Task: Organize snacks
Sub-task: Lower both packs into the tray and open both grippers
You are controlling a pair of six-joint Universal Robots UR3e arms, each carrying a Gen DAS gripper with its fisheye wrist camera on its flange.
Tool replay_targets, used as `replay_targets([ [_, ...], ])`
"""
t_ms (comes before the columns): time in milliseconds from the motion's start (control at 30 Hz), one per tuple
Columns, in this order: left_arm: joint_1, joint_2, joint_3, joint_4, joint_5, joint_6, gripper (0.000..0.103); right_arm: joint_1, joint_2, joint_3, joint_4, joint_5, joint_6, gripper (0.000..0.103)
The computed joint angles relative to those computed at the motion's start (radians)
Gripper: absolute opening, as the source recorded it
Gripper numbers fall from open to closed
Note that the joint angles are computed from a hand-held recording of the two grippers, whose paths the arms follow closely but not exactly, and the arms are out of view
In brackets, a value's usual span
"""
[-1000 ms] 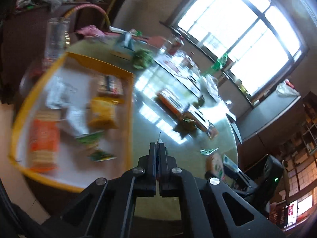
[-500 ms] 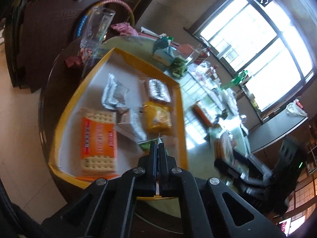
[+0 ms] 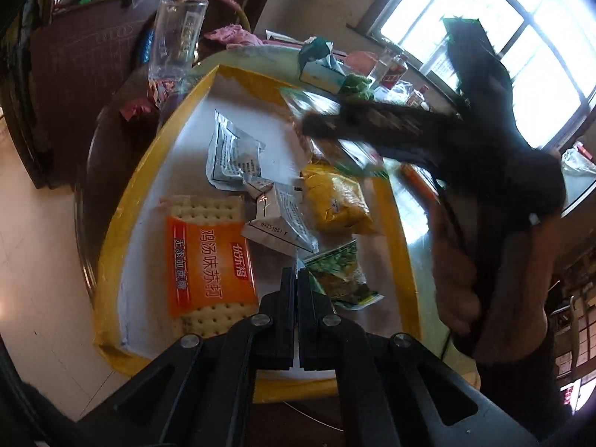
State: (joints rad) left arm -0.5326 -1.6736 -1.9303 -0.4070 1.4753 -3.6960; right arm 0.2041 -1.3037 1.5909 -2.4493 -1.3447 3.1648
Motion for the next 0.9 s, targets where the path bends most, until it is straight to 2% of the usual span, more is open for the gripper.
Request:
replay_targets([
  [133, -0.017, -0.013, 0.015, 0.0, 0.045, 0.024, 0.0, 0.043, 0.142, -0.169, 0.055, -0.068, 0.028, 0.077],
  [167, -0.013, -0.012, 0.009, 0.012, 0.033, 0.025, 0.0, 0.041, 0.164, -0.196, 0.071, -0.071, 0.028, 0.077],
  [267, -0.063, -0.039, 0.04, 0.01, 0.133, 0.025, 0.0, 0.027, 0.229, -0.27, 0.119, -0.043, 0.052, 0.077],
  [367, -0.077, -0.052, 0.058, -0.004, 0.148, 0.029, 0.0, 0.036, 0.261, -0.31, 0.126, -0.051, 0.072, 0.078],
  [400, -0.091, -0.054, 0.063, -0.011, 0.182, 0.024, 0.0, 0.041, 0.275, -0.333, 0.137, -0.056, 0.081, 0.078],
  [467, -0.103, -0.047, 0.061, -0.012, 0.206, 0.021, 0.013, 0.053, 0.298, -0.379, 0.162, -0.066, 0.094, 0.082],
  [533, -0.102, -0.028, 0.042, 0.004, 0.205, 0.014, 0.049, 0.067, 0.329, -0.442, 0.211, -0.066, 0.073, 0.085],
  [567, -0.113, -0.017, 0.034, 0.008, 0.229, 0.01, 0.054, 0.073, 0.34, -0.464, 0.226, -0.073, 0.066, 0.085],
  [600, -0.126, -0.005, 0.023, 0.024, 0.256, 0.005, 0.055, 0.073, 0.343, -0.474, 0.239, -0.073, 0.066, 0.085],
  [667, -0.141, 0.024, 0.007, 0.039, 0.272, -0.015, 0.055, 0.055, 0.299, -0.422, 0.209, -0.035, 0.057, 0.085],
  [733, -0.158, 0.041, 0.012, 0.041, 0.286, -0.036, 0.055, 0.026, 0.186, -0.28, 0.115, -0.004, 0.051, 0.085],
  [800, -0.216, 0.026, 0.068, 0.0, 0.368, -0.056, 0.056, -0.015, 0.058, -0.13, 0.037, 0.041, 0.035, 0.085],
  [900, -0.274, -0.022, 0.154, -0.009, 0.405, -0.07, 0.067, -0.129, -0.205, 0.156, -0.054, 0.142, -0.011, 0.085],
])
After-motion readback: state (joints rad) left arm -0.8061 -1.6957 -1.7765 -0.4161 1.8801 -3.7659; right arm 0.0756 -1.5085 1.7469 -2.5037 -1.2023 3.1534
